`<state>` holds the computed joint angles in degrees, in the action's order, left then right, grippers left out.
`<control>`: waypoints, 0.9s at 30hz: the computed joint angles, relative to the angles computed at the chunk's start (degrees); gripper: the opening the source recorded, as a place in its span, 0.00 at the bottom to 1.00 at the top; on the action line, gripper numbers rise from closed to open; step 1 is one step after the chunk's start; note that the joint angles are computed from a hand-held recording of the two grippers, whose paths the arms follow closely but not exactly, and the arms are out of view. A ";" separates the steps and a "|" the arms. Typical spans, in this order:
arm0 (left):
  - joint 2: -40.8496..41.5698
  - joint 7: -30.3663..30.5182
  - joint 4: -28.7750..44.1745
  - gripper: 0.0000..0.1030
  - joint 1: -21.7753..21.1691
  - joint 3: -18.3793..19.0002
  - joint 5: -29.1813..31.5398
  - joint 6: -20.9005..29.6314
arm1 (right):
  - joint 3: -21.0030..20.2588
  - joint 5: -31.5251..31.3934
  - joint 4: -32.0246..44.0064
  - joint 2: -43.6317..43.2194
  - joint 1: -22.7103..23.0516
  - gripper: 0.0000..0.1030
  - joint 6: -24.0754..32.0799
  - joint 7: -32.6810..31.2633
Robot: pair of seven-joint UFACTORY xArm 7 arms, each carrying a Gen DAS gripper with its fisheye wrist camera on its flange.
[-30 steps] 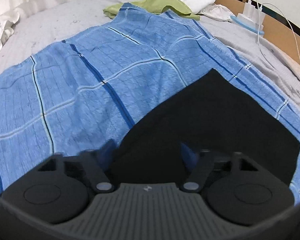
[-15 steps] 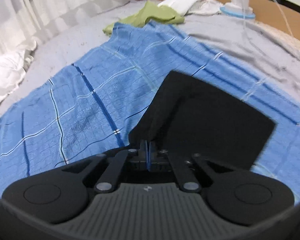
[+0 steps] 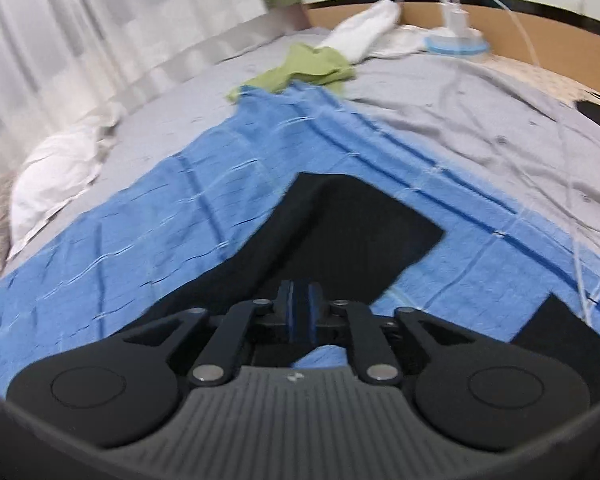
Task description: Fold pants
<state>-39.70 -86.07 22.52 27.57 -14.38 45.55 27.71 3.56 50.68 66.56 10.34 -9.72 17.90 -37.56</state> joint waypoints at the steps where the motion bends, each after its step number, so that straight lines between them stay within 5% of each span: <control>1: -0.75 0.71 -0.42 0.02 -0.73 0.64 -0.66 0.35 | 0.50 0.42 -0.26 -0.31 0.19 0.24 -0.05 -0.95; 4: -2.75 2.78 -1.48 0.02 -1.49 1.50 -1.59 0.44 | 1.47 0.57 0.09 0.17 1.78 0.54 -0.50 -1.21; 6: -2.62 3.17 -1.55 0.02 -0.82 0.90 -1.42 -0.13 | 2.27 0.05 1.13 1.71 2.97 0.62 -1.67 -0.74; 13: 1.34 5.19 -0.21 0.02 1.26 1.24 0.12 -3.01 | 3.41 -11.92 5.61 9.91 7.02 0.65 -5.32 13.07; 18: 6.64 1.76 2.13 0.02 5.63 -1.40 5.64 -5.53 | -6.38 -27.29 10.47 15.68 16.94 0.65 -4.71 34.12; 19: 7.80 0.59 2.60 0.02 5.91 -1.53 6.76 -5.62 | -9.15 -30.31 11.70 16.91 19.36 0.61 -3.96 38.83; 20: 8.74 -0.76 2.88 0.02 5.99 -1.48 7.95 -5.77 | -11.42 -32.79 12.49 17.76 21.18 0.43 -3.30 42.58; 21: 9.60 -1.90 3.11 0.02 5.85 -1.22 9.08 -5.79 | -14.41 -35.83 13.07 18.41 23.60 0.09 -2.49 47.04; 22: 10.31 -2.69 3.32 0.02 5.49 -0.80 10.04 -5.80 | -15.00 -37.08 13.16 18.49 23.90 0.04 -2.39 49.11; 27: 9.74 -4.84 2.94 0.02 2.58 2.27 13.67 -5.64 | -5.56 -34.93 8.89 14.26 14.60 0.04 -6.10 43.85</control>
<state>-29.97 -90.91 25.46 30.15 -12.10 59.22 22.07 -2.00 15.75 75.45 24.60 4.88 11.80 6.29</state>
